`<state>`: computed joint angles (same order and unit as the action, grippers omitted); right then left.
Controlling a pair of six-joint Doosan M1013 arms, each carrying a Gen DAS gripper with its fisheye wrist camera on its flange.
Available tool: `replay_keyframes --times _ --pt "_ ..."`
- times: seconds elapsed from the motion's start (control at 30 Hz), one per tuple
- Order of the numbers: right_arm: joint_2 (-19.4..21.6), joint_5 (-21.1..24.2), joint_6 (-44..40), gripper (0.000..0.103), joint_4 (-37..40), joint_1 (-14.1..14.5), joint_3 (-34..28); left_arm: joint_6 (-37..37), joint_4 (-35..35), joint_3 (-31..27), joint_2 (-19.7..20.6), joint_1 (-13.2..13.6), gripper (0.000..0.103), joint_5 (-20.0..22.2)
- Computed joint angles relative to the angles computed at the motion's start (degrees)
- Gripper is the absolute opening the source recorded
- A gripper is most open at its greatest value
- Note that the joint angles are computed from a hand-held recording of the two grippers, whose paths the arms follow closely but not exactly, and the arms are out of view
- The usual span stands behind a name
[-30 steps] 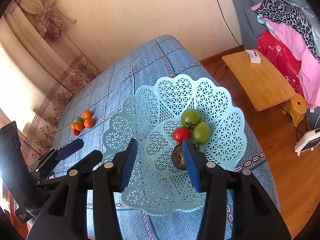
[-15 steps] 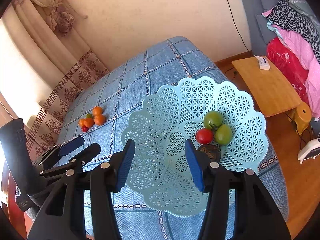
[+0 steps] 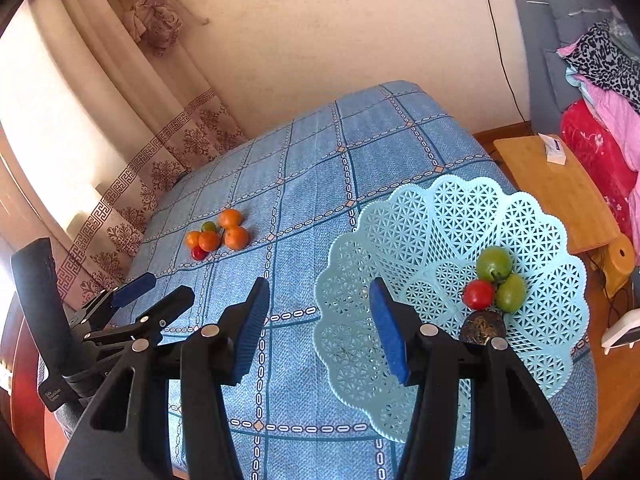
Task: Organize fruits
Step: 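Withdraw both grippers from the basket back toward the remaining fruits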
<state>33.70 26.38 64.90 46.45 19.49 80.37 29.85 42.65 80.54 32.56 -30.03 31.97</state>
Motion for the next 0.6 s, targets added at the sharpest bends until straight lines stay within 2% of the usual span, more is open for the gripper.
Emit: replay_keyframes --times 0.07,0.27,0.47,0.6 --pt "0.3 0.4 -0.1 0.058 0.2 0.3 -0.6 -1.4 0.5 0.9 -0.6 0.5 0.089 -0.1" --pt "1.0 0.2 -2.0 0.082 1.8 1.7 -2.2 -5.1 2.1 2.5 -1.7 1.9 0.089 1.3" --pt "3.0 3.1 2.0 0.084 -2.9 3.2 -6.3 -9.0 3.1 4.0 -2.8 3.5 0.089 1.9" --pt "4.2 4.7 3.9 0.084 -5.8 4.2 -8.8 -9.8 1.4 4.4 -3.3 5.1 0.089 1.9"
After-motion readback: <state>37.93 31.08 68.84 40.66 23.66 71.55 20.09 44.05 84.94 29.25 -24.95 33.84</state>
